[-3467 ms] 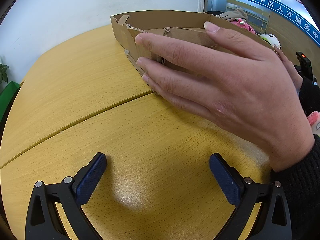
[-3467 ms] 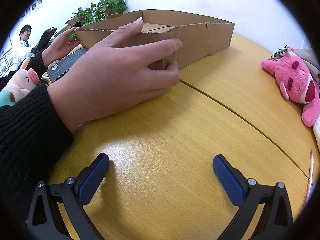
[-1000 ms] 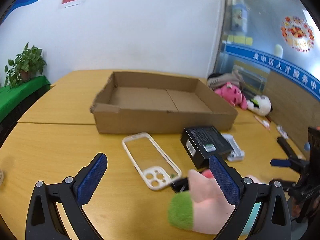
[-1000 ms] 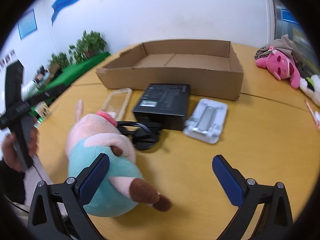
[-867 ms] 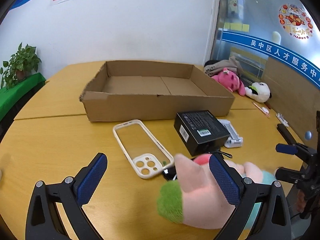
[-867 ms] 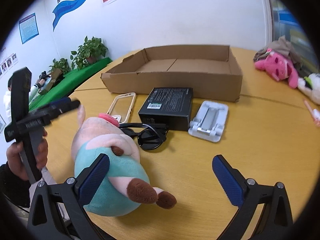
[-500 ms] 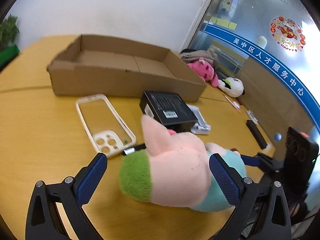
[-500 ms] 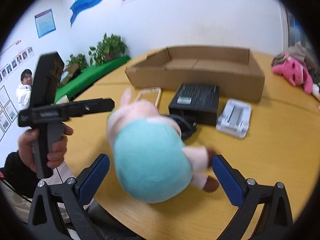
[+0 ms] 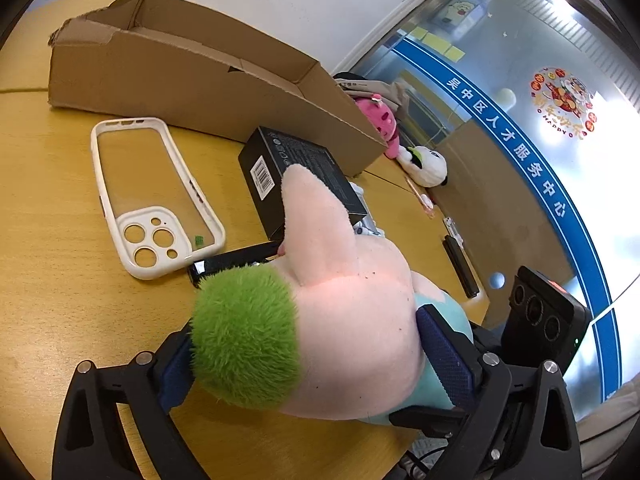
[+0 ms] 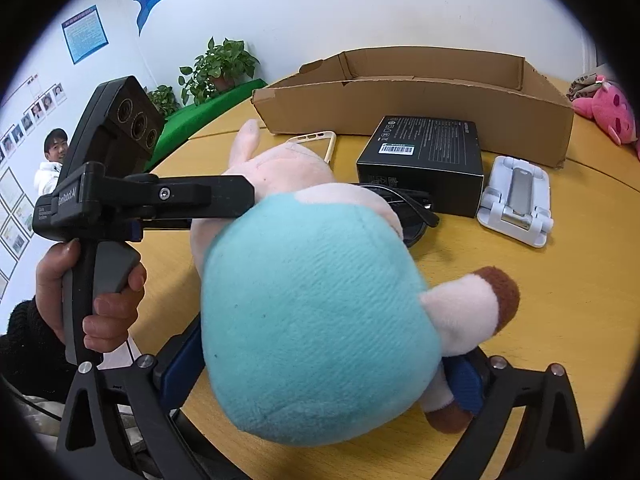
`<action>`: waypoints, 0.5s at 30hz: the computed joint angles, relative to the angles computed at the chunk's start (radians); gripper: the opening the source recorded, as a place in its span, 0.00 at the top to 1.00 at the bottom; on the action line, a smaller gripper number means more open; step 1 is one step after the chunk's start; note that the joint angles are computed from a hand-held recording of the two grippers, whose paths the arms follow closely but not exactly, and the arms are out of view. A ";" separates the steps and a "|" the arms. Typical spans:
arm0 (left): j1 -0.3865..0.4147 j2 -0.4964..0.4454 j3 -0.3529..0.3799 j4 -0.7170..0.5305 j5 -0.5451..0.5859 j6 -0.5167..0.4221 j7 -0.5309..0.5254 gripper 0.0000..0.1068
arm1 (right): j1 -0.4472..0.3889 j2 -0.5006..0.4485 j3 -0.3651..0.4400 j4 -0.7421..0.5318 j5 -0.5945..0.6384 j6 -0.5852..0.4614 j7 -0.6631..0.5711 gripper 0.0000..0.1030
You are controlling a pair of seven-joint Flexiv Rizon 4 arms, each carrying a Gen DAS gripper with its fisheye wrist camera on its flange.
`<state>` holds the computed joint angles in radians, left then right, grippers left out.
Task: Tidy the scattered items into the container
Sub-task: 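Close the left gripper on the plush pig while the right gripper grasps it too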
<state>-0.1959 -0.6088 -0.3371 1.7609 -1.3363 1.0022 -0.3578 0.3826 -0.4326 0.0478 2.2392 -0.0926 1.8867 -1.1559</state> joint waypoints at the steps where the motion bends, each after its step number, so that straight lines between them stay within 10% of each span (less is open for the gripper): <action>1: 0.000 0.003 0.000 0.003 -0.001 0.001 0.007 0.10 | -0.007 -0.002 0.007 -0.001 0.001 0.003 0.005 0.05; 7: -0.006 0.034 0.004 0.024 -0.021 0.010 0.039 0.13 | 0.113 0.023 -0.097 0.015 0.054 -0.011 -0.019 0.09; 15: -0.036 0.095 0.026 0.042 -0.139 0.037 0.129 0.14 | 0.063 0.058 -0.058 -0.004 0.017 -0.035 -0.053 0.09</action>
